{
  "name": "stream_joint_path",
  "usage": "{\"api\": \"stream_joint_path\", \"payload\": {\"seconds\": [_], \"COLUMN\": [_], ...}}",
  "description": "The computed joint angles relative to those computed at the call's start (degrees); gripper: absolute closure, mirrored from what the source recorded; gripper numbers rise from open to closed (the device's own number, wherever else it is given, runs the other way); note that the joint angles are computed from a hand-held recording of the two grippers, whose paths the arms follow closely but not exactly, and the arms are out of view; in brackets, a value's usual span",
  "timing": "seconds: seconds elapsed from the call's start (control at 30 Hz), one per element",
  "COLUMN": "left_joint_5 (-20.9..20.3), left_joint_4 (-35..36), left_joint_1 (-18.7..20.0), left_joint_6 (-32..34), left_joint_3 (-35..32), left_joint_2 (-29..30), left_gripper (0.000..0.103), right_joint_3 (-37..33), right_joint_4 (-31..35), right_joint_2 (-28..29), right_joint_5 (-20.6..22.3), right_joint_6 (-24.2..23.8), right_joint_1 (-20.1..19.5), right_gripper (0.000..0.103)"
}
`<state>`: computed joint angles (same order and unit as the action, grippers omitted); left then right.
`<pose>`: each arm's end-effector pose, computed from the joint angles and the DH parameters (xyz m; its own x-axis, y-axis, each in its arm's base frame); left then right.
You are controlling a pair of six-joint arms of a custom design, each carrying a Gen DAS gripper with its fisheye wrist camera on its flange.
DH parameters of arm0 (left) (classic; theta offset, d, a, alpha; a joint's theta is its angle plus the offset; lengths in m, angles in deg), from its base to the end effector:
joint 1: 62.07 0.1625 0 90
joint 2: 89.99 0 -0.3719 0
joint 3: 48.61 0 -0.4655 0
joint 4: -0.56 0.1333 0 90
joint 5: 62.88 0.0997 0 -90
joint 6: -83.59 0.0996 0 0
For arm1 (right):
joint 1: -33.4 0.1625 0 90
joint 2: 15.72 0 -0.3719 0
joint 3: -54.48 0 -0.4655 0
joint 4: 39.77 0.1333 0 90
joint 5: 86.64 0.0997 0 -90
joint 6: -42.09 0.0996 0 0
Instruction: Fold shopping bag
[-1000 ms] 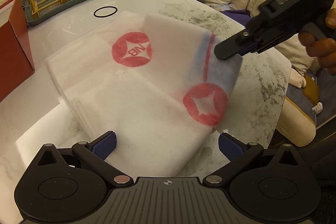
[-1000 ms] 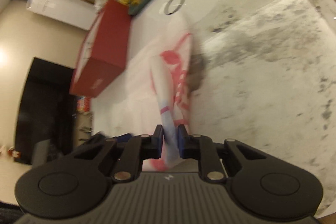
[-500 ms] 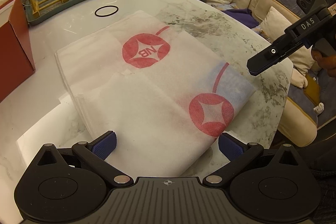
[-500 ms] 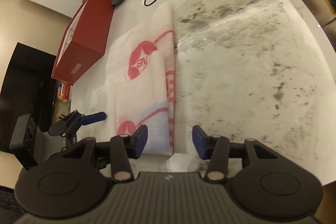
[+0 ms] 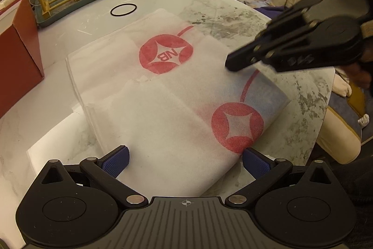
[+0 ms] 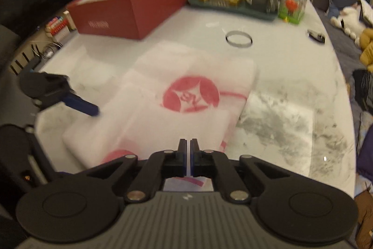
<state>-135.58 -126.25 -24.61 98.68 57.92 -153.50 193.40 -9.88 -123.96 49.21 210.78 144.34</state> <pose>-0.3732 -0.4912 0.0724 -0.3306 0.9080 -0.2573 0.9064 0.3814 0.1814 0.1404 -0.1938 0.1688 -0.7004 -0.0807 0.7092 -0.4575 0.8134 -0.3593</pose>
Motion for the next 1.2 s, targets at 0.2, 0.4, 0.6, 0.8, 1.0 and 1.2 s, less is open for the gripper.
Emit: {"api": "stream_joint_path", "payload": {"seconds": [0.2,0.4,0.6,0.8,1.0,1.2], "left_joint_5": [-2.39,-11.51,-13.96,-14.89,-15.29,-13.93], "left_joint_4": [-1.85,-8.82,-4.73,-3.45,-1.55,2.45], "left_joint_1": [0.92,3.17,4.06,4.62,5.08,4.55], "left_joint_6": [-3.21,-5.23,-6.79,-10.69,-15.55,-20.74], "left_joint_3": [0.23,1.23,0.05,-0.86,-2.96,-6.16], "left_joint_2": [-0.99,-3.20,-0.55,-0.28,1.12,3.29], "left_gripper": [0.000,0.000,0.011,0.012,0.012,0.012], "right_joint_3": [2.30,3.74,3.97,3.77,5.78,6.58], "right_joint_4": [-1.85,-1.33,0.41,2.14,8.53,11.68], "right_joint_2": [-2.66,-6.22,-8.74,-8.65,-14.96,-11.28], "right_joint_5": [-1.63,-3.73,-6.92,-6.14,-0.13,-0.21], "right_joint_6": [-4.99,-9.79,-15.19,-17.88,-31.34,-43.98], "right_joint_1": [-2.88,-3.95,-6.22,-4.00,6.82,12.71], "right_gripper": [0.101,0.101,0.101,0.090,0.068,0.072]}}
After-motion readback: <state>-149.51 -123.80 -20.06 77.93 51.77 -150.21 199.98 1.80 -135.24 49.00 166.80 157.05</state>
